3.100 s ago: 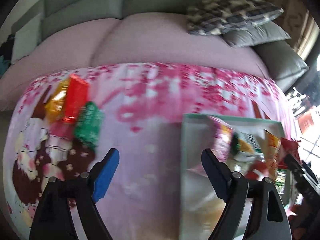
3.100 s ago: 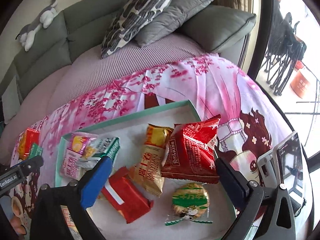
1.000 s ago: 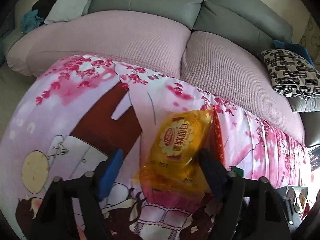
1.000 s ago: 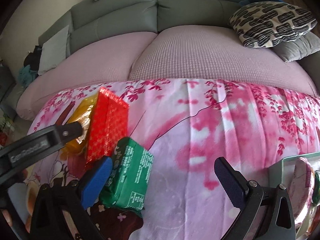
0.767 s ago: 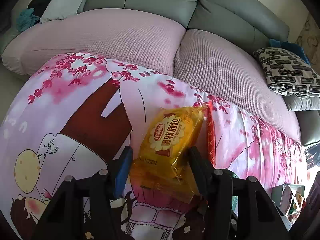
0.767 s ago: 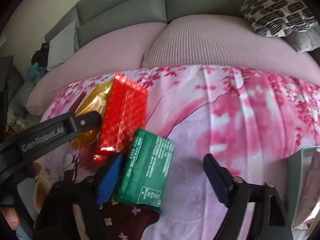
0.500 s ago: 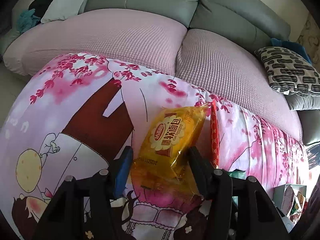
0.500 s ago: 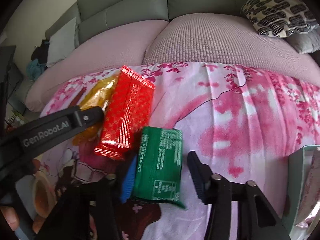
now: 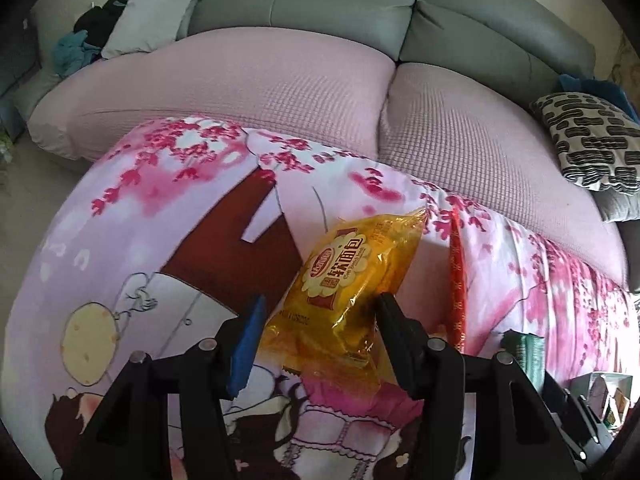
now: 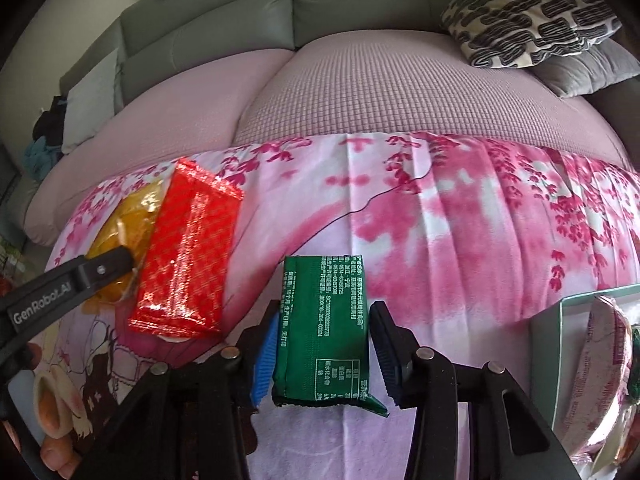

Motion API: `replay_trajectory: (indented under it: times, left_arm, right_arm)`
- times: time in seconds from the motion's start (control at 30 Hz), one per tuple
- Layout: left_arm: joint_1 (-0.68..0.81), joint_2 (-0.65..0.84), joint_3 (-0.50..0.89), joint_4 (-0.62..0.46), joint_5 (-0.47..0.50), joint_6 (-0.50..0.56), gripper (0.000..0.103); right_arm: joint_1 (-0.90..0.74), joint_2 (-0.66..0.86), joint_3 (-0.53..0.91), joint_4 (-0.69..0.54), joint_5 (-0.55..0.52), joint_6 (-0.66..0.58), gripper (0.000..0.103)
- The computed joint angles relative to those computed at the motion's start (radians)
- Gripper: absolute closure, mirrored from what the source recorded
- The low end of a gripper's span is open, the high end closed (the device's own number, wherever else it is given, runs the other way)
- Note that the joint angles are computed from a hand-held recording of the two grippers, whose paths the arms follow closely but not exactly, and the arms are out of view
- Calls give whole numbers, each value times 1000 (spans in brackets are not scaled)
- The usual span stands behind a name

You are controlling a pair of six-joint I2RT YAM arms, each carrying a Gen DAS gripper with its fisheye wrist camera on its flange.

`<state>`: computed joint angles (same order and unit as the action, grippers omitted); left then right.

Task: Organize snacks
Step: 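Lift the yellow bread bag and green pack and carry them toward the tray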

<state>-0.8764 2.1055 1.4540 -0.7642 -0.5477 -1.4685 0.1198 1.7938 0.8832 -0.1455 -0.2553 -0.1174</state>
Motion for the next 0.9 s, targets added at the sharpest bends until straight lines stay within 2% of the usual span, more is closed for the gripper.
replay_trajectory:
  times: [0.23, 0.4, 0.9]
  left_arm:
    - [6, 29, 27, 11, 24, 39, 45]
    - [16, 43, 18, 55, 45, 63, 44]
    - [-8, 27, 37, 10, -14, 32, 49]
  right_arm:
    - [-10, -1, 1, -9, -3, -17, 56]
    - [5, 7, 0, 5, -2, -12, 57]
    - [-15, -34, -22, 18, -20, -19, 61]
